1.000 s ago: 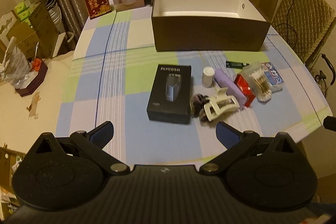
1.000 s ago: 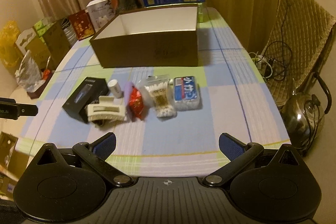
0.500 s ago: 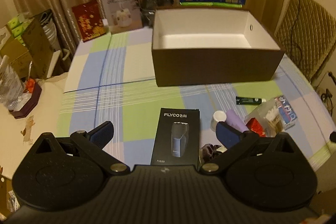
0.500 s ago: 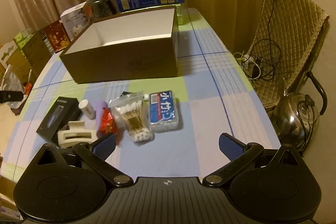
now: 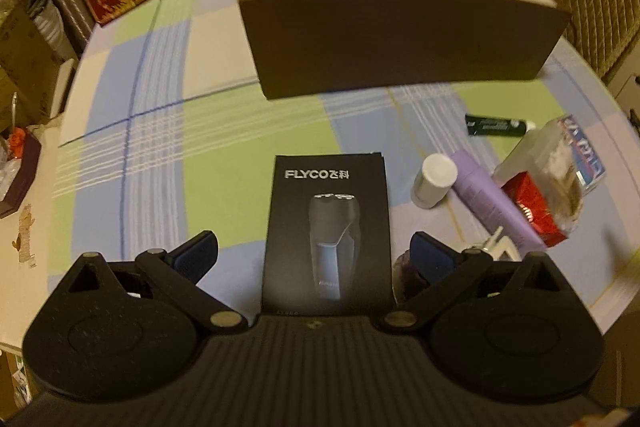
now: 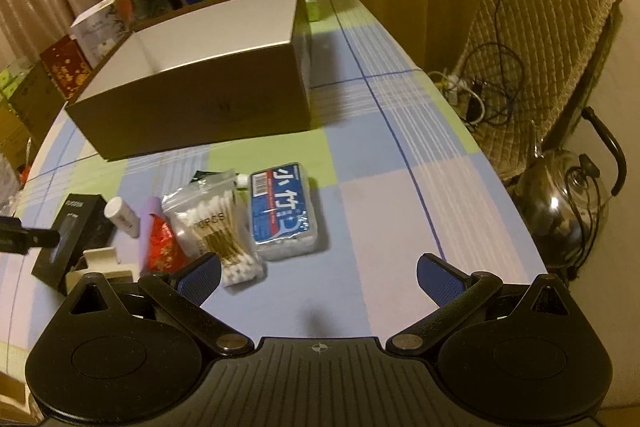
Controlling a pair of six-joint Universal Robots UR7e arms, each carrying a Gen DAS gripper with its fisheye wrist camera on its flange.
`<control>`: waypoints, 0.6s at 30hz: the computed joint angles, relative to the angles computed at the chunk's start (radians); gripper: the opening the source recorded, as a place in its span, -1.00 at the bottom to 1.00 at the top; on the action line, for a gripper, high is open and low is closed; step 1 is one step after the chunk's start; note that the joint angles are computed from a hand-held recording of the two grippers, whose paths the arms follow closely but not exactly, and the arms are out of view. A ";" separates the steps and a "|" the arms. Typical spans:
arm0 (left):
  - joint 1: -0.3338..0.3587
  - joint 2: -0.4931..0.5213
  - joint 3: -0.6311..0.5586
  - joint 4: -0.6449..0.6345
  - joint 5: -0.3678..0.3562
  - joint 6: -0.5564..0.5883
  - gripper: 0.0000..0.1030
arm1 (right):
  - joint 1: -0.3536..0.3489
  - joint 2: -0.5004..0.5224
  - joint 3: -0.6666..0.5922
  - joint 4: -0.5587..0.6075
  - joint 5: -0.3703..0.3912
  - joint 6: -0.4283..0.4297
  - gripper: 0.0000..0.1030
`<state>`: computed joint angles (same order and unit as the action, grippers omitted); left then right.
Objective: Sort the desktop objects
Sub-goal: 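Grasp the black FLYCO box with the left tool while the right tool grasps the blue floss box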
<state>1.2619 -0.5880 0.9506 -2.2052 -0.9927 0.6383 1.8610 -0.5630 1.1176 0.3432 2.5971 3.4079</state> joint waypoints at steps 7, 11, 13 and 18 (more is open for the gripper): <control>0.008 0.095 -0.119 0.086 0.043 0.012 0.87 | -0.015 0.012 -0.026 0.044 0.020 0.069 0.97; 0.017 0.125 -0.178 0.151 0.033 -0.007 0.65 | -0.023 0.016 -0.037 0.046 0.015 0.070 0.97; 0.024 0.137 -0.211 0.179 0.009 -0.015 0.50 | -0.029 0.023 -0.048 0.048 0.008 0.059 0.97; 0.038 0.142 -0.229 0.138 0.015 0.010 0.50 | -0.052 0.042 -0.081 0.038 -0.028 -0.009 0.97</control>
<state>1.3002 -0.4464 0.7215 -2.0671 -0.9780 0.6488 1.8091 -0.5214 1.0368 0.3809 2.5695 3.3990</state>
